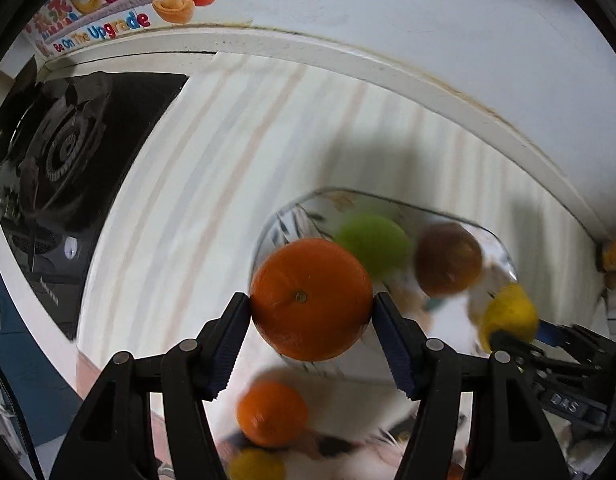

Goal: Organize fruits
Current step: 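Carry the orange and lemon onto the floral plate and open both tools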

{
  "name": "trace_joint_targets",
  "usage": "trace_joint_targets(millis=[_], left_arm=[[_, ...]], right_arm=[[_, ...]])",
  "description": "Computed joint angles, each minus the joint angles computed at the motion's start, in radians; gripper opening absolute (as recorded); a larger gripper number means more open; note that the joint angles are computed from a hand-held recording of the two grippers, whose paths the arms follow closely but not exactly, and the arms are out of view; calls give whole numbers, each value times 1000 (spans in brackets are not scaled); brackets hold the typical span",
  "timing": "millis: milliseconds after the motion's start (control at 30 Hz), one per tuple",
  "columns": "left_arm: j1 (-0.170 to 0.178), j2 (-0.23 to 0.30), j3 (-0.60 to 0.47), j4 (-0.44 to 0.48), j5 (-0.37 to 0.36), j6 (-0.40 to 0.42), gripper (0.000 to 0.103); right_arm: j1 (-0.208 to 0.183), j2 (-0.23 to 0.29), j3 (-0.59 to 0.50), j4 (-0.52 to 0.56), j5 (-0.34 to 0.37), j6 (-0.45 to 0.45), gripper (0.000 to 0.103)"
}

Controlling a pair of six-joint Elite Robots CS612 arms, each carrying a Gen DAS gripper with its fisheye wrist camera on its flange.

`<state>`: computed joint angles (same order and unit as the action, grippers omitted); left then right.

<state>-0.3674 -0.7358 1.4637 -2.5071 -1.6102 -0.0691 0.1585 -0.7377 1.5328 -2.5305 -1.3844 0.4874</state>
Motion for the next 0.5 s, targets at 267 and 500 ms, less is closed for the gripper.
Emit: trace_joint_targets(millis=[267, 500], left_arm=[[0, 54, -71, 118, 18, 29, 61], [6, 54, -62, 164, 2, 15, 62]], right_arm=[[6, 39, -59, 72, -19, -17, 66], [2, 38, -51, 64, 3, -11, 66]])
